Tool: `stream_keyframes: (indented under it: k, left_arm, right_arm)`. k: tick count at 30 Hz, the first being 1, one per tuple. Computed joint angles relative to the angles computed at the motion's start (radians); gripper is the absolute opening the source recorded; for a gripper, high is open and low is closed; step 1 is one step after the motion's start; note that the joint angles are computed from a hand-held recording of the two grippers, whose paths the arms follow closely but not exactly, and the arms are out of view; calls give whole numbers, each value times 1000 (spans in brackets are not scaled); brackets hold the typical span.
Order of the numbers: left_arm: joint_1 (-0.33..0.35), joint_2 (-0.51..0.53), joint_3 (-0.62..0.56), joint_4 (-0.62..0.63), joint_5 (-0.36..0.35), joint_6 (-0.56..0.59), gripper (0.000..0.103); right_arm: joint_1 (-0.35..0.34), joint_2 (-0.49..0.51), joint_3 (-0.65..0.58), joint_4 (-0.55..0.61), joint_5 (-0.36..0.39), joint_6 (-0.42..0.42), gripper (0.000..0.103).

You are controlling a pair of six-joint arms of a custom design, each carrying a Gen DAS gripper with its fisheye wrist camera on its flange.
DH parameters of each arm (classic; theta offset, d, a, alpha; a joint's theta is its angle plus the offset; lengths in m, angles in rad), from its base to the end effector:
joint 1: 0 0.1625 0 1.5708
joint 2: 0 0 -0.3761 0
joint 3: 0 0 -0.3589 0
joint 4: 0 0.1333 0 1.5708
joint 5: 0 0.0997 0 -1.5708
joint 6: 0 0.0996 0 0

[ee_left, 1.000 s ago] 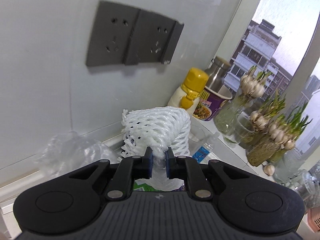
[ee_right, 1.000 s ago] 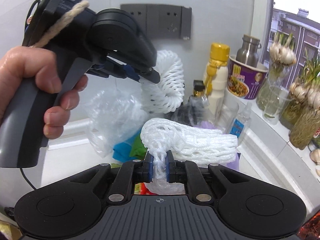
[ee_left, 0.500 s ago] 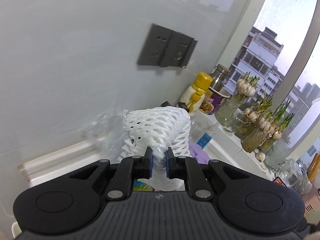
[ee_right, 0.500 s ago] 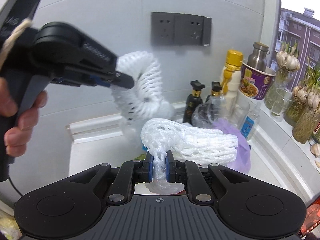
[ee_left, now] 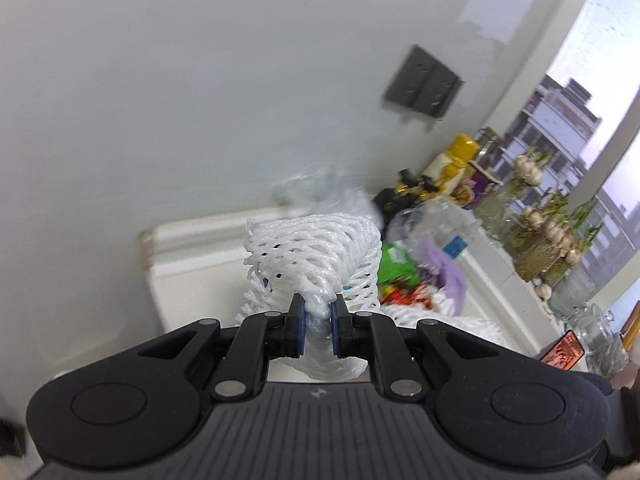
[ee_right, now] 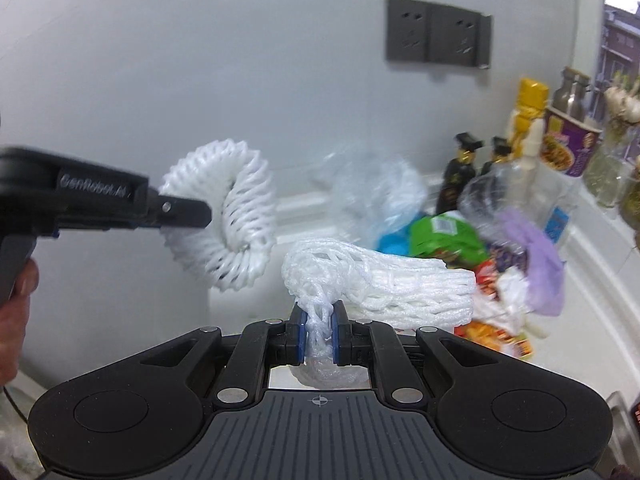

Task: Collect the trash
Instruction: 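Carry both white foam nets over the white bin with both grippers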

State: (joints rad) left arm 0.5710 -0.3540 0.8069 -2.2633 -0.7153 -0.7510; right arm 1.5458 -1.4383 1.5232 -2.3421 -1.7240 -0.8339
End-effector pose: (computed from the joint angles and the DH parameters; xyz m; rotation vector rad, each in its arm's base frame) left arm -0.5502 -0.6012 0.0960 0.1777 2.5499 -1.0902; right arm 0.1044 -0.5496 0.4919 0.9639 -2.4344 0.7667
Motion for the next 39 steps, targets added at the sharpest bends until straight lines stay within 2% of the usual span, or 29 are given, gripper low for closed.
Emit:
stream_keyframes:
  k: [4,10,20,24,31,39]
  left_arm:
    - [-7,-101,180,-20,14,-120,11]
    - [-12,-232,391,25,44,-311,11]
    - [-6,-395,628,166,63,-636,11]
    - [7,-440,701,212,44,-755,11]
    - [42,-473,811,178,1,-851,12]
    - [98,-462,885,73,-28,-842,13]
  right_arm:
    - [15,-12,58,6,-9,-4,10]
    - [45,-3,113,33,-22,-15,10]
    - [121,77,149,86,-63,-60,10]
    - [151,125,149,112,-66,-67,10]
    - [177,250,120,166,-94,-24,10]
    - [155,402,70,175,-133,76,10]
